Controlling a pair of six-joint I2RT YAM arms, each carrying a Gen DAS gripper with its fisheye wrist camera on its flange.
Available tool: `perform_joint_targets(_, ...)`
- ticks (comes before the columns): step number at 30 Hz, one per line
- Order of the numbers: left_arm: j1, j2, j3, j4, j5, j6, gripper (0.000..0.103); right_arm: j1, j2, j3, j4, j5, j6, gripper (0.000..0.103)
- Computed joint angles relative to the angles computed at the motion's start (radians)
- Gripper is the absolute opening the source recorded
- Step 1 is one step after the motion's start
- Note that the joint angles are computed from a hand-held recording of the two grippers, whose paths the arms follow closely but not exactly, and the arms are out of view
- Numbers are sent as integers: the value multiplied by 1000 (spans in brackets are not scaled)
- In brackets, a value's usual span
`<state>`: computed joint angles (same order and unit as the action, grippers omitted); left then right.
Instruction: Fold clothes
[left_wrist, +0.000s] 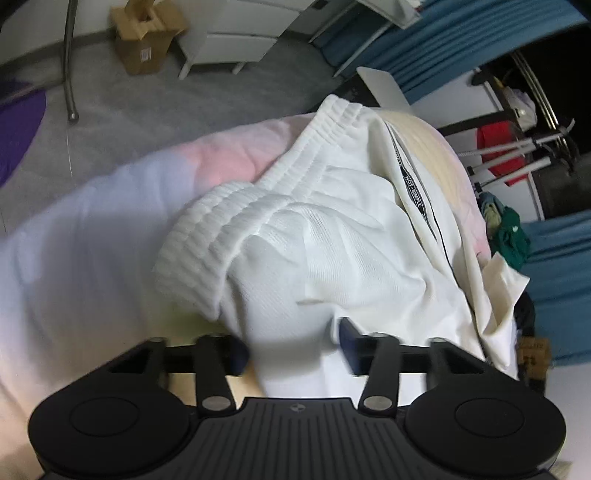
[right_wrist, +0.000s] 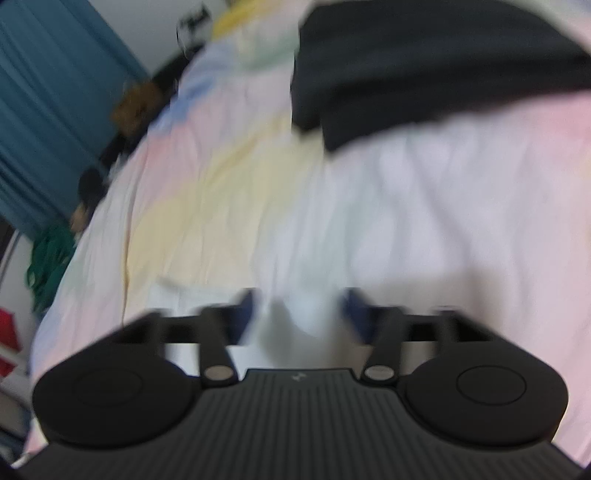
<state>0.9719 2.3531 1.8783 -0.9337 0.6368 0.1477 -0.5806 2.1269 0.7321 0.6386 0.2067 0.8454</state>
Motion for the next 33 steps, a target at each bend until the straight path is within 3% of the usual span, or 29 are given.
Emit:
perform_joint_targets(3,24,-79,-103,94,-2,12,76,38,-29,-24,52,101,-47,77)
perform_joint_targets(7,36,-275,-370,391,-39,40,84,106,-96,-72,128,140,-138,77)
perform_joint_targets(11,12,-425,-543,565,-55,100,84,224,-186,-143,247,105,-244,77)
perform_joint_targets(15,-47,-565,-697,699,-30,123,84,336,-232,-181,308,2,-319,77)
perform_joint_targets(18,-129,-665,-820,801,-13,137,84,408,-245,-190,338,-51,-371,77)
perform_joint_targets(25,-406,-815,-1092,1026,-71,130,84,479,-269,-211,381,-172,-454,77)
perform_joint_targets(28,-531,-824,-1173,1122,-118,118,84,509,-275,-221,405,-194,-465,77)
perform_joint_targets(33,-691,-758,-1189,1230,-210,55,84,560,-243,-226,458,-204,-468,77)
